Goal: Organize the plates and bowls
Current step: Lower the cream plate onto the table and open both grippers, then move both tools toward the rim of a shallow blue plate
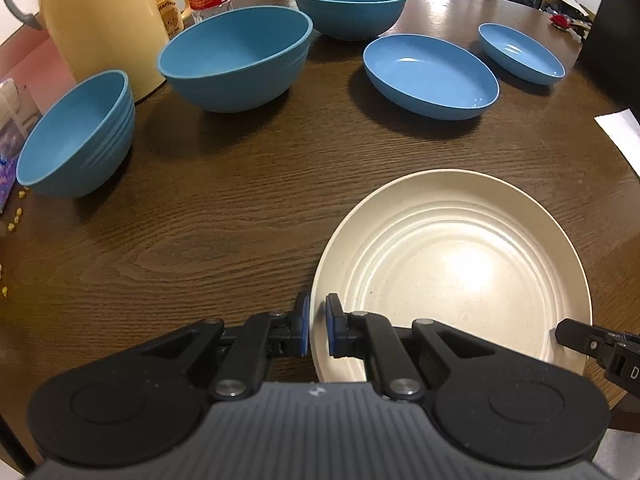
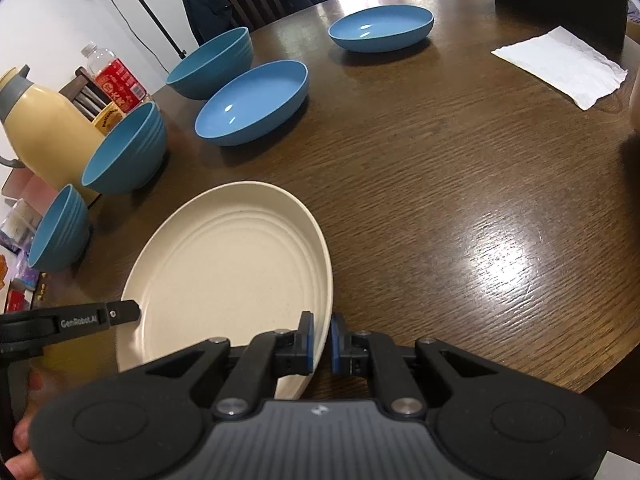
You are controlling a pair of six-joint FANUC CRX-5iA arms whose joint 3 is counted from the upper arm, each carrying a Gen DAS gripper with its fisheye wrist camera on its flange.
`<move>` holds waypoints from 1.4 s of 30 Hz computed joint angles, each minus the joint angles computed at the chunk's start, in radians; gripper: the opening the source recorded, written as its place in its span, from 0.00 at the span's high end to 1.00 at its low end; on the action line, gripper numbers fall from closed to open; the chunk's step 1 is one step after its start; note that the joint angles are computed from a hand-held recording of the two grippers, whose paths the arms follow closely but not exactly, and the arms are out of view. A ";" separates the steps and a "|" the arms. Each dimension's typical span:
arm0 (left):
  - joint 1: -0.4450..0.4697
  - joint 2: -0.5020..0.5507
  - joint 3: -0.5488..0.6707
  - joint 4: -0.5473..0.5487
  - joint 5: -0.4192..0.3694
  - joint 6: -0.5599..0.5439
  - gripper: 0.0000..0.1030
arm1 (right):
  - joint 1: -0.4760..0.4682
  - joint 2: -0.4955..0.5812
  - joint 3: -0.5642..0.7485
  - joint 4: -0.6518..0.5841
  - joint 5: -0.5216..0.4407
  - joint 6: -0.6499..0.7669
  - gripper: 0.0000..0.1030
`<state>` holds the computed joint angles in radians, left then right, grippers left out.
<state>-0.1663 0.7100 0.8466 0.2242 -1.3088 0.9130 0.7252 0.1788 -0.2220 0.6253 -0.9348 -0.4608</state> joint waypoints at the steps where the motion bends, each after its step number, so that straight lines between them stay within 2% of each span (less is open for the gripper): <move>1: -0.001 -0.004 -0.007 -0.001 0.007 -0.006 0.91 | 0.000 -0.003 -0.006 0.002 0.007 -0.007 0.92; 4: -0.002 -0.003 -0.003 -0.005 0.002 -0.004 0.90 | -0.003 -0.010 -0.017 0.003 0.022 -0.009 0.92; 7: -0.003 -0.008 -0.005 -0.010 0.006 0.002 0.89 | -0.006 -0.025 -0.036 0.011 0.049 -0.029 0.86; 9: 0.001 -0.021 -0.024 0.005 0.020 -0.009 0.86 | -0.006 -0.038 -0.052 0.029 0.066 -0.046 0.76; 10: 0.003 -0.029 -0.032 0.008 0.028 -0.011 0.79 | -0.004 -0.044 -0.060 0.044 0.070 -0.058 0.74; 11: 0.004 -0.037 -0.042 0.010 0.039 -0.012 0.73 | -0.001 -0.050 -0.066 0.056 0.067 -0.069 0.67; 12: 0.005 -0.048 -0.057 0.013 0.056 -0.015 0.59 | 0.000 -0.053 -0.068 0.063 0.062 -0.073 0.60; 13: 0.008 -0.064 -0.077 0.019 0.078 -0.018 0.51 | 0.004 -0.059 -0.071 0.074 0.055 -0.080 0.57; 15: 0.014 -0.081 -0.094 0.037 0.094 -0.025 0.47 | 0.011 -0.073 -0.082 0.098 0.046 -0.092 0.42; 17: 0.024 -0.096 -0.109 0.060 0.101 -0.026 0.33 | 0.017 -0.091 -0.098 0.122 0.047 -0.102 0.30; 18: 0.029 -0.110 -0.126 0.071 0.113 -0.028 0.21 | 0.020 -0.101 -0.104 0.132 0.045 -0.105 0.22; 19: 0.034 -0.126 -0.148 0.084 0.129 -0.033 0.14 | 0.024 -0.108 -0.108 0.139 0.040 -0.107 0.17; 20: 0.038 -0.139 -0.165 0.093 0.140 -0.040 0.11 | 0.028 -0.114 -0.108 0.142 0.030 -0.106 0.12; 21: 0.039 -0.148 -0.173 0.098 0.142 -0.042 0.02 | 0.033 -0.118 -0.104 0.140 0.015 -0.096 0.09; 22: 0.042 -0.159 -0.184 0.103 0.146 -0.043 0.00 | 0.039 -0.120 -0.095 0.132 -0.005 -0.079 0.08; 24: 0.045 -0.165 -0.181 0.105 0.134 -0.039 0.00 | 0.048 -0.122 -0.074 0.110 -0.044 -0.036 0.00; 27: 0.052 -0.164 -0.163 0.107 0.100 -0.021 0.00 | 0.064 -0.122 -0.043 0.094 -0.099 0.012 0.00; 35: 0.068 -0.214 -0.197 0.120 0.095 -0.016 0.00 | 0.102 -0.130 0.023 0.038 -0.205 0.099 0.00; 42: 0.068 -0.226 -0.164 0.099 0.056 0.008 0.00 | 0.120 -0.130 0.081 0.009 -0.288 0.169 0.00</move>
<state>-0.0980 0.4844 0.6827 0.3233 -1.2532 0.9206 0.8451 0.0489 -0.1415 0.6340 -1.2230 -0.2914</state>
